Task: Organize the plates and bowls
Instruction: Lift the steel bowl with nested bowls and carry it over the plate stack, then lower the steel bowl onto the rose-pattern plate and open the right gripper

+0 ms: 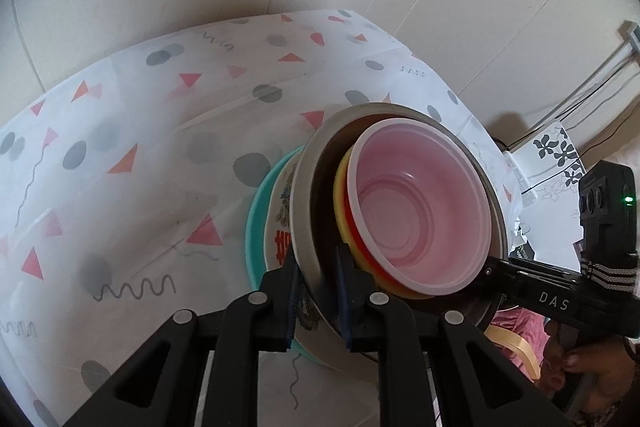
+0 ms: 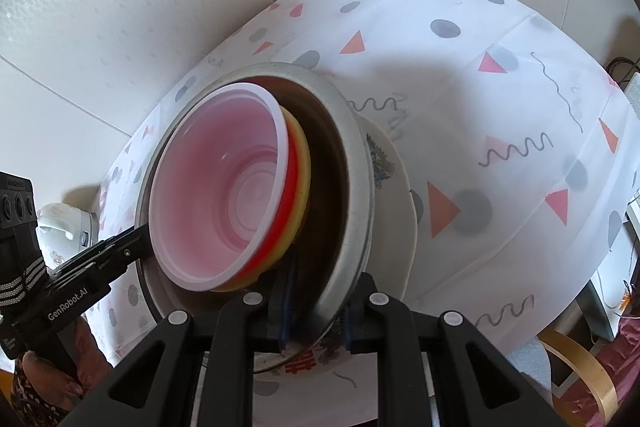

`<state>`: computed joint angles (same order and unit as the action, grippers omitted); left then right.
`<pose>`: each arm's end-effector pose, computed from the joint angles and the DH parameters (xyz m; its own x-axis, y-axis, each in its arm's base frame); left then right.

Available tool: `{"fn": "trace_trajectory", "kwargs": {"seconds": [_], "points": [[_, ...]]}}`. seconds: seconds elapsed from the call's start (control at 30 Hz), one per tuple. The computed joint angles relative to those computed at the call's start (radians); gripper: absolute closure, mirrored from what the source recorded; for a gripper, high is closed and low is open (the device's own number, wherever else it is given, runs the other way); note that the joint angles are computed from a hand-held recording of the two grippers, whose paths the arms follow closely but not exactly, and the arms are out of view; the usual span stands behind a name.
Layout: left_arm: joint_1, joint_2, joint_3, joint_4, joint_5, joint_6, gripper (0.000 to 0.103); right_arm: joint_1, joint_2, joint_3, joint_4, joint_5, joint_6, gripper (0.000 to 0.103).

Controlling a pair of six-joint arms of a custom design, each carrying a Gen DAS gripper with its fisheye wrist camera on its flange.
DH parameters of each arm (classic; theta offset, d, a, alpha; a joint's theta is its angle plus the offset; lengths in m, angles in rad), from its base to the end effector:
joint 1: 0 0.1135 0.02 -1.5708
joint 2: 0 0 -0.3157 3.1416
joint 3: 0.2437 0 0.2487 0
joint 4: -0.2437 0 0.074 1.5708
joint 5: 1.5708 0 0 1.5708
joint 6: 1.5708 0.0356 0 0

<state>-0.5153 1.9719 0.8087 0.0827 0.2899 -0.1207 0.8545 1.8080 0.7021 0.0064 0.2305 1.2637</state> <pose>0.2951 -0.1788 0.1110 -0.8330 0.3392 -0.4371 0.4927 0.8143 -0.3071 0.2066 0.2250 0.1347 -0.8119 0.4808 -0.3313 0.3563 0.8575 0.3713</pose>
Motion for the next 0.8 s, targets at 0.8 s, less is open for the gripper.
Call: {"fn": "trace_trajectory", "kwargs": {"seconds": [0.8], "points": [[-0.026,-0.077,-0.092,0.029,-0.035,-0.023,0.082,0.081,-0.068,-0.033,-0.062,0.098,0.133,0.079]]}}
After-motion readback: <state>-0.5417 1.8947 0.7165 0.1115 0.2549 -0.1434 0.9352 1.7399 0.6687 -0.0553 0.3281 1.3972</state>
